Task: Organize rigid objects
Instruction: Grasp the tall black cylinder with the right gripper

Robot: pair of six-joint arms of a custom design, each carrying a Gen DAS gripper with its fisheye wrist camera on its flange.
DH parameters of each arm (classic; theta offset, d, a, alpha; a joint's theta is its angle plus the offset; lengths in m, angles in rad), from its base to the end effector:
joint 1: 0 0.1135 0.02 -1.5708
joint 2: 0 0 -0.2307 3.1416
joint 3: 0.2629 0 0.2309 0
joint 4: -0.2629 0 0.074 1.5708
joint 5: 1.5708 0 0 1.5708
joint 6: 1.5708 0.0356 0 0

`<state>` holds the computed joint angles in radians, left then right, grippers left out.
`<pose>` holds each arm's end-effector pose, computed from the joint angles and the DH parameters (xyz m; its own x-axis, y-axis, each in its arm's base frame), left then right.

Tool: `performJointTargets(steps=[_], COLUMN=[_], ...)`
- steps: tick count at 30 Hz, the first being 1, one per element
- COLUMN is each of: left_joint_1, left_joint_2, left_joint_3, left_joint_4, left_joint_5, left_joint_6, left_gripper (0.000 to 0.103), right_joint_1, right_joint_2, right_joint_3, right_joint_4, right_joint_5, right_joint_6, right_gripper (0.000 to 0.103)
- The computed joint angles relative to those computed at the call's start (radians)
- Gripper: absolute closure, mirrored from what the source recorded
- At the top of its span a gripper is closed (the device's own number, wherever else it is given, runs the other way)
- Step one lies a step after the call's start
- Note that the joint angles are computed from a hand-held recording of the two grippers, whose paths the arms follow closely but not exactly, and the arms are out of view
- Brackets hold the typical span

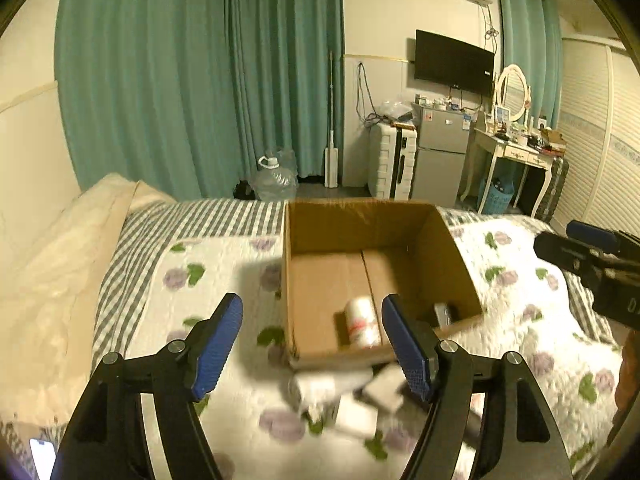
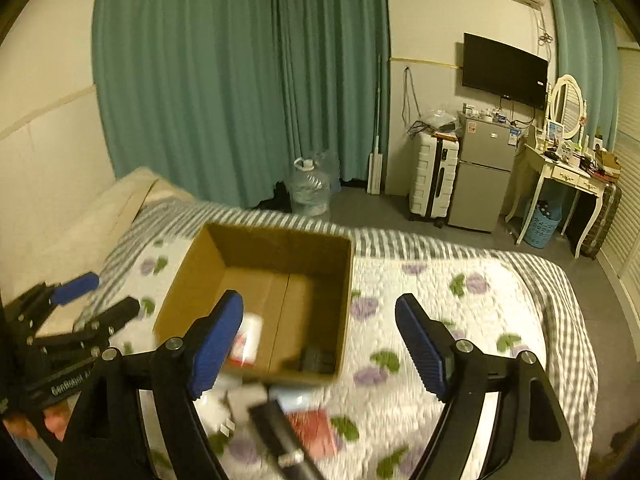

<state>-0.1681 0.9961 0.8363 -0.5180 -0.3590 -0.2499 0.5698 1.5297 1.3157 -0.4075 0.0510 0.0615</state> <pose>0.2070 -0.0224 0.2636 -0.5710 -0.1379 -0.8092 -0.2625 0.9647 0.0208 0.2790 0.1766 0.2915 -0.5203 -0.2604 -0.8133 -0.4728 0.8810 0.0203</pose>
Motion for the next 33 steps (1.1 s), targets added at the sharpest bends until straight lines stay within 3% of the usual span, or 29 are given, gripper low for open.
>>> performJointTargets(steps=[5,10,15,21,23,27,33], left_joint_1=[-0.047,-0.077,-0.067,-0.056,-0.063,-0.095,-0.167], left_joint_2=[-0.109,-0.104,0.003,0.096,0.119,0.139,0.192], left_joint_3=[-0.155,-0.295,-0.355,-0.392,-0.389,-0.379,-0.322], left_joint_4=[-0.008,0.065,0.172,0.262,0.269,0.268,0.241], left_joint_5=[-0.019,-0.026,0.004,0.031,0.029,0.010,-0.005], left_joint_6=[-0.063,-0.110,-0.094,-0.081,-0.081,-0.084,-0.127], left_gripper=[0.028,0.028,0.028,0.028,0.028,0.028,0.028], right_joint_1=[0.075,0.118,0.134,0.136,0.140,0.128,0.075], right_joint_2=[-0.064,0.056,0.246,0.377,0.385,0.353,0.200], right_joint_3=[-0.231,-0.334,-0.298,-0.225,-0.224,-0.244,-0.303], right_joint_4=[0.059,0.132,0.164,0.154,0.162,0.169,0.127], right_joint_5=[0.050,0.078,0.103,0.110,0.123,0.068,0.010], right_joint_6=[0.017,0.006,-0.014,-0.029,-0.034,-0.043,-0.033], right_gripper=[0.025,0.025,0.025,0.043,0.052,0.060,0.063])
